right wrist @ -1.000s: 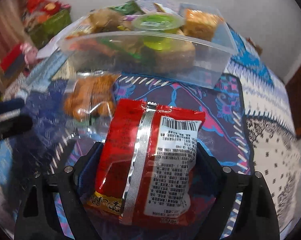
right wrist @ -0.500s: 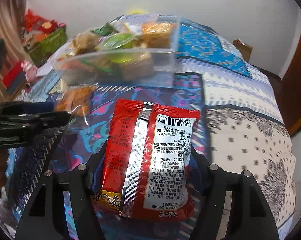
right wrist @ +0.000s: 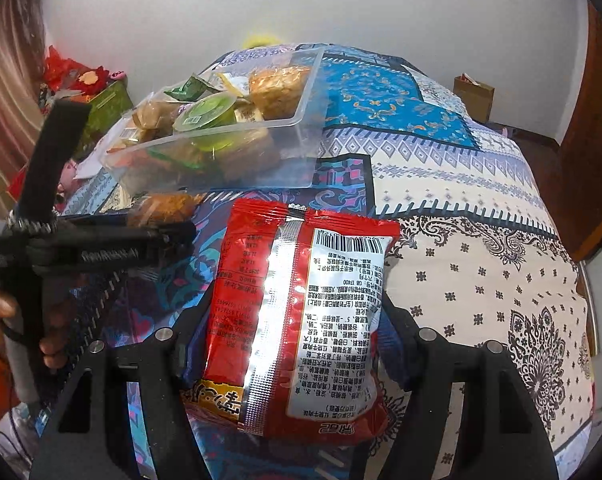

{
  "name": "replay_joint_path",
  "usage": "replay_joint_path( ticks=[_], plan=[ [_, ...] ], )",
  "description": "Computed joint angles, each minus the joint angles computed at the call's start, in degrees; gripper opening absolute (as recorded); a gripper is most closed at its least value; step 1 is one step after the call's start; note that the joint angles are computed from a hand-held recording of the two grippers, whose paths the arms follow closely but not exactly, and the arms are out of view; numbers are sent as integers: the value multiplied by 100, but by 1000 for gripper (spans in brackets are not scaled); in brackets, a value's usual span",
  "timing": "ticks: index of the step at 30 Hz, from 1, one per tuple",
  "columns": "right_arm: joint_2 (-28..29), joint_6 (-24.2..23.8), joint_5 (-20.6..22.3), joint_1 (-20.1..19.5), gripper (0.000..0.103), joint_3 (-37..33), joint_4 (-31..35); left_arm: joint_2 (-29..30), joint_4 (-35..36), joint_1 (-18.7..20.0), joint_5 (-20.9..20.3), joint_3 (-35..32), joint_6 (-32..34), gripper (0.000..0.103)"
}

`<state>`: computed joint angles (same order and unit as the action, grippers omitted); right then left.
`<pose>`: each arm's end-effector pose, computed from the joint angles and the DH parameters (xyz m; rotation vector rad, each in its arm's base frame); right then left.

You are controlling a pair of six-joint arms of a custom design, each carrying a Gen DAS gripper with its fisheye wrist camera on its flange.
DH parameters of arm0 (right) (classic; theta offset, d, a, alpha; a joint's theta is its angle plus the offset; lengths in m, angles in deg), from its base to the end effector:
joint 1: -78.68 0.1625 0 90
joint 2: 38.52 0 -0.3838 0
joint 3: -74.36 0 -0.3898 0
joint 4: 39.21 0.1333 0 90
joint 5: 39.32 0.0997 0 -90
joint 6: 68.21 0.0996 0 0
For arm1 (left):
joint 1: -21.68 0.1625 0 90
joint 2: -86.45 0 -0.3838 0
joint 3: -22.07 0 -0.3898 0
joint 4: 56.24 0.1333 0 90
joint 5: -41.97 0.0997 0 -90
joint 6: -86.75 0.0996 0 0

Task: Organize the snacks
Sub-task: 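Carry the cracker packet and red snack bag over the clear box with both tools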

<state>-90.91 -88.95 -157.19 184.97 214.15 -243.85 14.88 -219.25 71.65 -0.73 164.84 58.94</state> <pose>0.1901 -0.3412 0.0445 0.6717 -2.4937 0.5993 -0.0662 -0.3998 0.0932 0.2391 2.3898 -0.6184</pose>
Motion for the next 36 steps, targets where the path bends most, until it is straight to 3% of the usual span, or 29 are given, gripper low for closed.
replay_joint_path(
  ticks=[6,22,27,36],
  plan=[
    [-61,40,9,70,66,-4,-17,-335,50,-188,-78,308,-22,63],
    [-25,-20,135,638,66,-691,117,-2672,1369,-939,309,799,-354,63],
    [194,-170,212,791,66,-1126,174,-2701,1064,-845,401,573,97,63],
    [605,-462,203,854,66,-1903,238,-1927,-94,-362,252,9,971,63]
  ],
)
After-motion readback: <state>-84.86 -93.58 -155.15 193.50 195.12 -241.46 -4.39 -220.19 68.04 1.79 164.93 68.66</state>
